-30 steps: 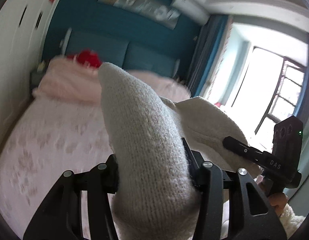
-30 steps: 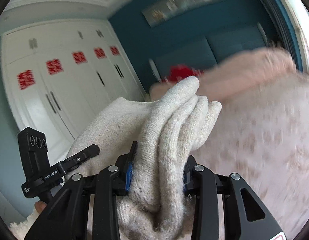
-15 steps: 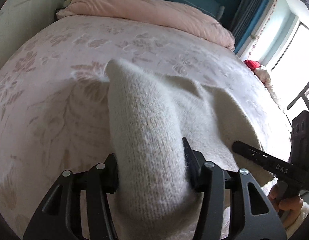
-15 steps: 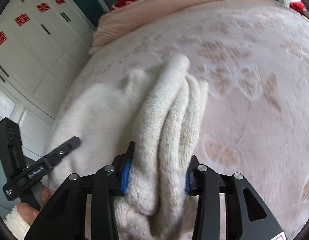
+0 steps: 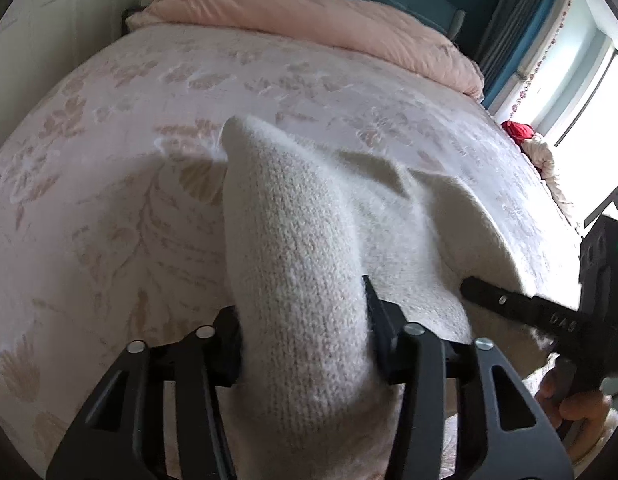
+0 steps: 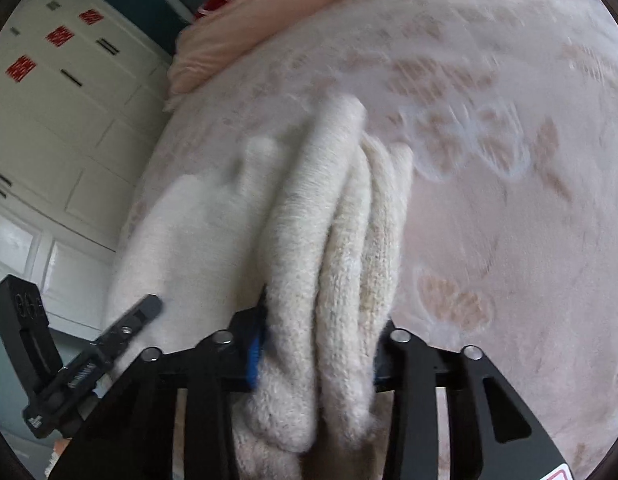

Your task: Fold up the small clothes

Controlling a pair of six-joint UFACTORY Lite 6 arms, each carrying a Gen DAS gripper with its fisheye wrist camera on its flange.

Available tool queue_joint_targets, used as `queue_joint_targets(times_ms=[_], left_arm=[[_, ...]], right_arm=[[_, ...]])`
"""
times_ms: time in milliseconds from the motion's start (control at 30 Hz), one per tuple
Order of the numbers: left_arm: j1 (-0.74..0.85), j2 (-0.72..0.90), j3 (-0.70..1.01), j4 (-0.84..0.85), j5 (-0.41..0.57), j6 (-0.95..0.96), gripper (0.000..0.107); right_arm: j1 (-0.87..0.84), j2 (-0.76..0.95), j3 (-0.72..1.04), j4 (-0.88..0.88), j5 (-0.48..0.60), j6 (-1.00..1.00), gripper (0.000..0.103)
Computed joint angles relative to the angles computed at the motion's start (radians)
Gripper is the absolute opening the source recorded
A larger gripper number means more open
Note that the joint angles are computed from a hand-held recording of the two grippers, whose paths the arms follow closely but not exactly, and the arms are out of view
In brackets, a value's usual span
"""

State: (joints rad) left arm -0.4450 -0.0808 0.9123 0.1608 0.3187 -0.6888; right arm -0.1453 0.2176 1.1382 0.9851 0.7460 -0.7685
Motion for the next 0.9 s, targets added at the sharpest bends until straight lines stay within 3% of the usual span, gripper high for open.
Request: queue_joint_targets(times_ms=[200,300,333,367,433,500,533,633,700,800,900], left_arm=[[0.043,-0.167,0.083,-0.027,0.050,0.045,0.044],[0.064,-0.136,0.100,0.013,0.059,0.044,0.057],[0.060,-0.102,0.088,0.068,0.054,0.008,0.064],[0.054,-0.041,0.066,0.147,0.052,-0.043,0.065],[0.051,0.022,0.023,0.194,0.087,-0.094,0.061],[0.066,-0.079,-0.088,0.148,0.035,-0.109,0.061],[0.076,-0.164,-0.154,0.108,-0.003,-0.095,0.062],[0.090,-0.264,-0.208,0.003,0.000,-0.056,0.064],[0.064,-0.199,-0.179,0.078,0.020,-0.136,0.064],[0.052,-0.052,-0.117,0.087,0.060,-0.133,0.066],[0.036,-0.051,-0.128,0.126,0.076,-0.186,0.066]], right_arm=[[-0.040,-0.085,0.183,0.116,0.120,-0.028,0.033],[-0.039,-0.014,0.223,0.097,0.116,-0.053,0.045],[-0.027,0.019,0.195,0.037,0.070,-0.048,0.047],[-0.014,0.062,0.186,-0.049,0.026,-0.001,0.048],[-0.026,0.080,0.114,-0.095,-0.038,0.067,0.045],[-0.095,-0.011,0.026,0.014,0.005,-0.018,0.045],[-0.112,-0.078,-0.007,0.042,0.024,-0.067,0.042],[-0.065,-0.136,0.013,-0.003,0.061,-0.085,0.027],[0.007,-0.108,0.037,-0.052,0.012,-0.068,0.027],[0.109,0.085,0.086,-0.236,-0.119,0.067,0.027],[0.089,0.072,0.017,-0.189,-0.130,0.015,0.026]])
